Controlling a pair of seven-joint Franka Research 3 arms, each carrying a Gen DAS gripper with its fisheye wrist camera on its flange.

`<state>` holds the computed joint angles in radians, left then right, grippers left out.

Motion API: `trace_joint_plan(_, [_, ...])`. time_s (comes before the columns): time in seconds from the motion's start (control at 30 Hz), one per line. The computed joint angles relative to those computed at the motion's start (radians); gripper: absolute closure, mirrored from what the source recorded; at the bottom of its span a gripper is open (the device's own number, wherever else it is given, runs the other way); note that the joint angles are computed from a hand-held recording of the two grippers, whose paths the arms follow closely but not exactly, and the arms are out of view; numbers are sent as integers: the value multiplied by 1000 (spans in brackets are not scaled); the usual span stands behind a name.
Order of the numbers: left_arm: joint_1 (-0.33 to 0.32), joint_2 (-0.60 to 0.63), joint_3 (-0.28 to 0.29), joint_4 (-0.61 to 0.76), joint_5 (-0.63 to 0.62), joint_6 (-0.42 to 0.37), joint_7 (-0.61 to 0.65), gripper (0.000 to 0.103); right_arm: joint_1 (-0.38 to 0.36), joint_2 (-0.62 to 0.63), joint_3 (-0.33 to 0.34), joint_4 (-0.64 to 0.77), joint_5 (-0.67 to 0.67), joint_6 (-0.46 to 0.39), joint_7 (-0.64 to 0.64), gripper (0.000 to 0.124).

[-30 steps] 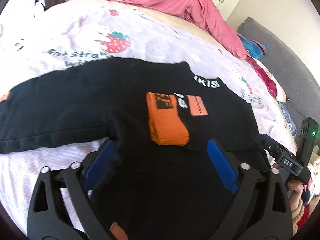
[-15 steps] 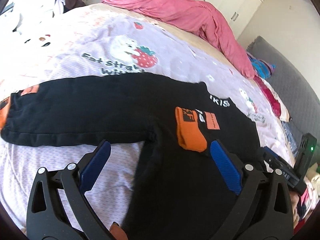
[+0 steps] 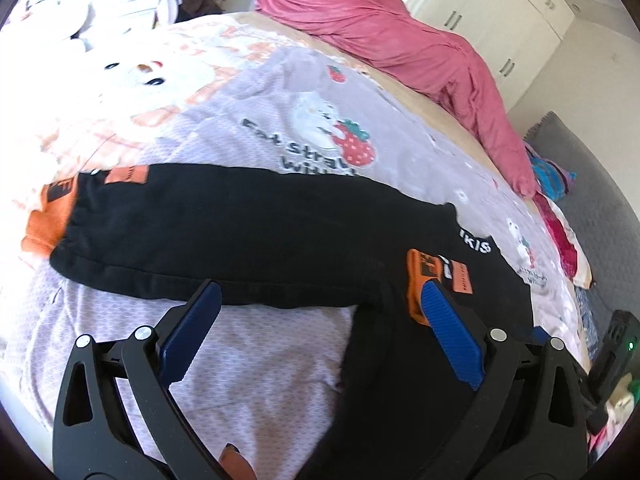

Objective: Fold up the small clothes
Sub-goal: 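Move the left gripper to the other sleeve's orange cuff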

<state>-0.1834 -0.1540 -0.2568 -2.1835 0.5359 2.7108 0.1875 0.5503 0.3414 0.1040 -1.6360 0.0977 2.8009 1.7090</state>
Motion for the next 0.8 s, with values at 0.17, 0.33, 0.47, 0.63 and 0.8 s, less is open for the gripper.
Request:
trace_joint_plan(0.17, [18,-36,4,-35,-2,-39,-51,9,12,26,15,49,3,-25,-19,26])
trace_joint_plan(0.33, [41,-75,11,-81,-9,-27,-95,9,30,57,27,113,8,-52,-49,25])
trace_joint_plan(0.47, [63,-106,11,-113,-14,-41,-131,9,50,91,36,178,15,-70,-69,25])
trace_joint_plan(0.63, [87,-150,14,-157,-23,-53,-168,9,82,142,40,271,15,-106,-97,25])
trace_joint_plan(0.8, [108,-185,16,-196,-37,-70,-214,9,110,204,39,374,16,-185,-105,25])
